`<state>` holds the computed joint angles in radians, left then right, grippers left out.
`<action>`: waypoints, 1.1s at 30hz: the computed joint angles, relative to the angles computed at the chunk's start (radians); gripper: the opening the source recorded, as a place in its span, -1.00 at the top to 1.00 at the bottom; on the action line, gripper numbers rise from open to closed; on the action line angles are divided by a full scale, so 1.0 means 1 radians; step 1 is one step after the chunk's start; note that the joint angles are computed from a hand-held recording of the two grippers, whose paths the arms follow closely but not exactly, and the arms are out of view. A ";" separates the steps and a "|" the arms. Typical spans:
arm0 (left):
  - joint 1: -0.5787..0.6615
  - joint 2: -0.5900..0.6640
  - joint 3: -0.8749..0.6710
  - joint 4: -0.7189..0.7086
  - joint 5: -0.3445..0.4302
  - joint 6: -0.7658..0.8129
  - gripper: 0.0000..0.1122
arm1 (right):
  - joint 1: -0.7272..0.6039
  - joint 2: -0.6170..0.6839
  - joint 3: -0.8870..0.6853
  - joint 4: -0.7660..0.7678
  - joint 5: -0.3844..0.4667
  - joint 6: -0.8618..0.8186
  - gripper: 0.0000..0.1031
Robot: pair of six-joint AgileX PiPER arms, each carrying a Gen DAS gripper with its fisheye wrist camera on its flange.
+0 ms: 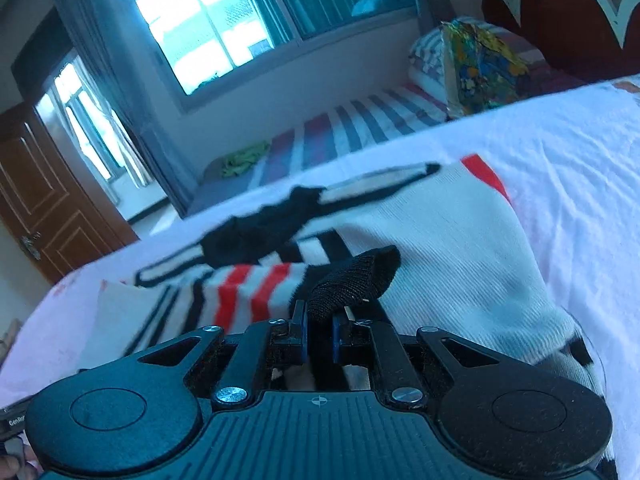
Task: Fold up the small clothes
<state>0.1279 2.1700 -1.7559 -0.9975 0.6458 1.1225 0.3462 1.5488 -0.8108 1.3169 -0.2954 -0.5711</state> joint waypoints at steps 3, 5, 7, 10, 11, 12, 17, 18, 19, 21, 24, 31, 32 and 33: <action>-0.007 0.022 -0.035 0.112 0.016 -0.113 -0.05 | -0.012 0.001 -0.027 0.069 0.022 -0.104 0.80; 0.002 0.016 -0.048 0.137 0.049 -0.146 -0.01 | -0.031 0.007 -0.038 0.125 0.054 -0.170 0.80; 0.029 -0.016 0.001 0.033 0.074 -0.063 -0.09 | -0.060 0.005 -0.031 0.111 0.103 -0.152 0.80; 0.018 -0.077 0.105 -0.077 -0.001 0.123 -0.17 | -0.075 -0.001 -0.019 0.005 0.122 -0.053 0.80; 0.007 -0.080 0.113 -0.090 -0.016 0.164 -0.08 | -0.073 -0.002 -0.015 -0.030 0.116 -0.017 0.80; 0.005 -0.078 0.116 -0.124 -0.010 0.198 0.13 | -0.070 -0.001 -0.013 -0.040 0.112 -0.002 0.80; -0.063 -0.062 0.088 -0.017 -0.077 0.191 0.25 | -0.055 0.000 -0.011 0.011 0.099 -0.029 0.80; -0.072 -0.069 0.096 -0.008 -0.097 0.211 0.25 | -0.054 -0.004 -0.009 0.003 0.098 -0.019 0.80; -0.080 -0.074 0.106 0.002 -0.118 0.232 0.25 | -0.053 -0.008 -0.005 -0.019 0.097 0.002 0.80; -0.084 -0.063 0.087 0.053 -0.115 0.182 0.31 | -0.053 -0.008 -0.007 0.025 0.094 -0.041 0.80; -0.070 -0.050 0.058 0.065 -0.069 0.166 0.31 | -0.063 -0.004 -0.011 0.035 0.108 -0.030 0.80; -0.062 -0.061 0.099 0.000 -0.064 0.301 0.20 | -0.073 -0.007 0.011 -0.093 0.116 0.170 0.80; -0.064 -0.051 0.083 0.025 -0.064 0.267 0.25 | -0.074 -0.005 0.010 -0.096 0.116 0.181 0.79; -0.065 -0.040 0.070 0.041 -0.069 0.232 0.39 | -0.074 0.000 0.006 -0.079 0.116 0.173 0.80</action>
<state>0.0627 2.1299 -1.6862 -0.9564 0.5770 1.3546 0.2725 1.5486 -0.8047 1.2380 -0.1792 -0.3981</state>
